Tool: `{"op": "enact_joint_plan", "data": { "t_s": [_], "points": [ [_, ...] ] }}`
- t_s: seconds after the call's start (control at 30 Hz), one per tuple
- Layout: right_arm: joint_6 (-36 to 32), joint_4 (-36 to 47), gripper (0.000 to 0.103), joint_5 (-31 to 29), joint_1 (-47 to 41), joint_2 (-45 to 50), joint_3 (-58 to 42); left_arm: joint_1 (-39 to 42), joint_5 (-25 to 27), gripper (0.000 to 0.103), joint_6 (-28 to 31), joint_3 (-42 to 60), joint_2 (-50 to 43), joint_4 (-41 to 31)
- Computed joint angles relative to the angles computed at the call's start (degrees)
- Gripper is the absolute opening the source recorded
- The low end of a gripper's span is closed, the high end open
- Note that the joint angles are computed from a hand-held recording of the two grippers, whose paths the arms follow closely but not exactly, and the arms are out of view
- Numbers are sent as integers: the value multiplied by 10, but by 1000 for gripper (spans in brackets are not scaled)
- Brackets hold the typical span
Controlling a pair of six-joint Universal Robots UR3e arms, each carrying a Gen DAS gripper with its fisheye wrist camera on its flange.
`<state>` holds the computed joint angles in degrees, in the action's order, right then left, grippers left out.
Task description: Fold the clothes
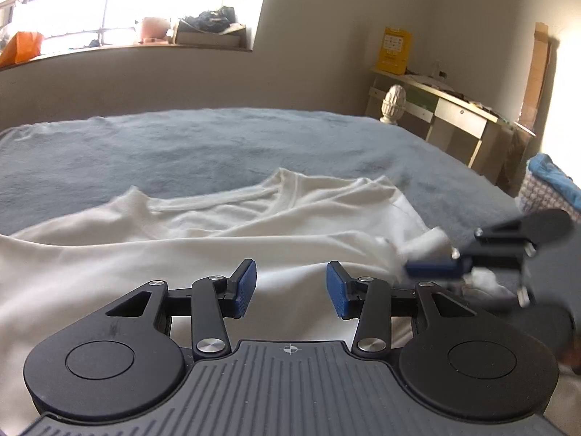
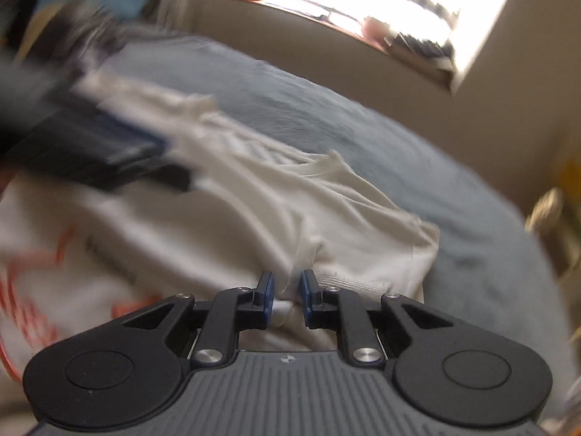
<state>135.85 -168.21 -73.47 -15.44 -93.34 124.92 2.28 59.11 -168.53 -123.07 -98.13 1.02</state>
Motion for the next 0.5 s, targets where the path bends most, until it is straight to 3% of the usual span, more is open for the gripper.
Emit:
{"op": "enact_joint_plan", "data": {
  "t_s": [0.1,0.2,0.33,0.4,0.5],
  "points": [
    [-42,-39,17,-6,7,-16,42,-30,52,42,-13,24,-35,-6],
    [-18,23,17,44,-33,-58,29,-31,61,42,-25,18,-48,7],
    [135,156,23,152,-135,-67,-62,-29,58,42,-27,8,-49,24],
    [224,272,34,206,-181,-18,-148,-30,60,43,-29,8,-51,26],
    [330,415,36,272,-226,68,-264,-32,62,43,-31,11,-55,27]
  ]
}}
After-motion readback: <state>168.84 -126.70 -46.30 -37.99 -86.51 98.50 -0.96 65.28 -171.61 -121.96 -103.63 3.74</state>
